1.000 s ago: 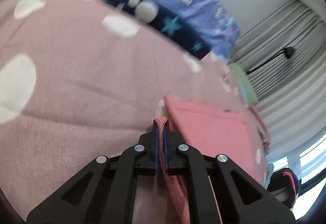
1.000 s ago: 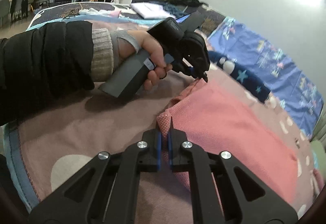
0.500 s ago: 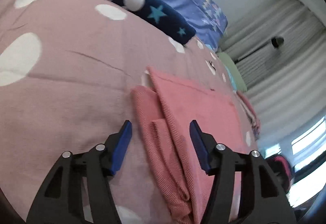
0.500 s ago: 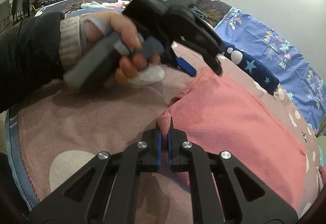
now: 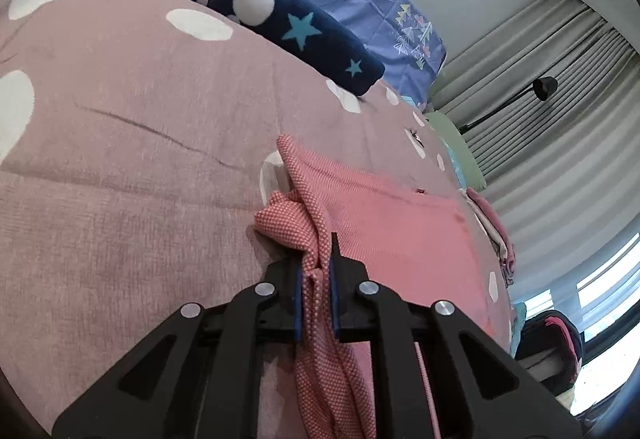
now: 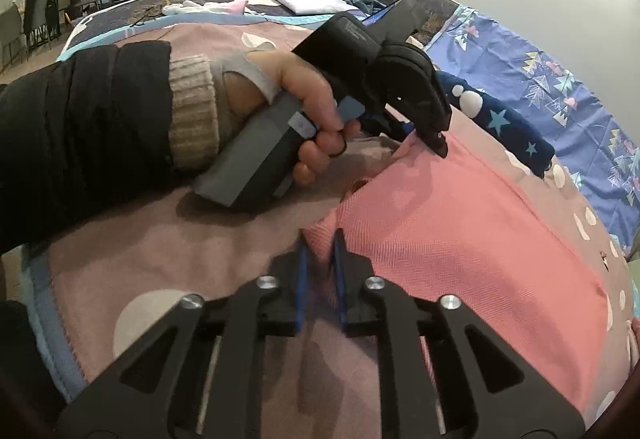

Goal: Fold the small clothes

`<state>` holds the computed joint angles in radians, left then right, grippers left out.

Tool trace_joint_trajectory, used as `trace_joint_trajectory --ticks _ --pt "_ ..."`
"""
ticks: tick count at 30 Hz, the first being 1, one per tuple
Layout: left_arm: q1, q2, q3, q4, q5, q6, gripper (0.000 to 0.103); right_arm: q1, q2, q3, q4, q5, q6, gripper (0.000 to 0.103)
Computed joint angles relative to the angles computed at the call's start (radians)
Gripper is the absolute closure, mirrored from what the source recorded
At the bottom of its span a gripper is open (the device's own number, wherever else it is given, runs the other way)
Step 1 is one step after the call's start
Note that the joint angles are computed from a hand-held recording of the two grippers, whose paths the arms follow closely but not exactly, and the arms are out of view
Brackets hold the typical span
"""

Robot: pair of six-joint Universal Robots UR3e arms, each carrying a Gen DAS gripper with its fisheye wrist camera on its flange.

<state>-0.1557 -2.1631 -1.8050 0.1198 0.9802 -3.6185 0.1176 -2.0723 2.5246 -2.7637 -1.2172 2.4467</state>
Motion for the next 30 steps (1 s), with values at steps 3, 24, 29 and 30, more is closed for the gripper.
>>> trace_joint_trajectory --ticks 3,24,29,30 --pt "0.022 -0.005 -0.027 0.038 -0.040 -0.026 0.089 0.008 -0.076 0.051 -0.014 -0.049 -0.019 0.072" --pt "-0.044 0.008 0.159 -0.225 0.046 0.028 0.091 0.082 0.139 -0.066 -0.235 -0.174 0.152 0.098" --pt "-0.094 0.059 0.220 -0.284 0.112 0.035 0.091 -0.134 -0.115 -0.070 0.028 0.040 0.132 0.098" --pt "-0.101 0.063 0.234 -0.300 0.122 0.033 0.091 -0.183 -0.163 -0.074 0.081 0.082 0.118 0.098"
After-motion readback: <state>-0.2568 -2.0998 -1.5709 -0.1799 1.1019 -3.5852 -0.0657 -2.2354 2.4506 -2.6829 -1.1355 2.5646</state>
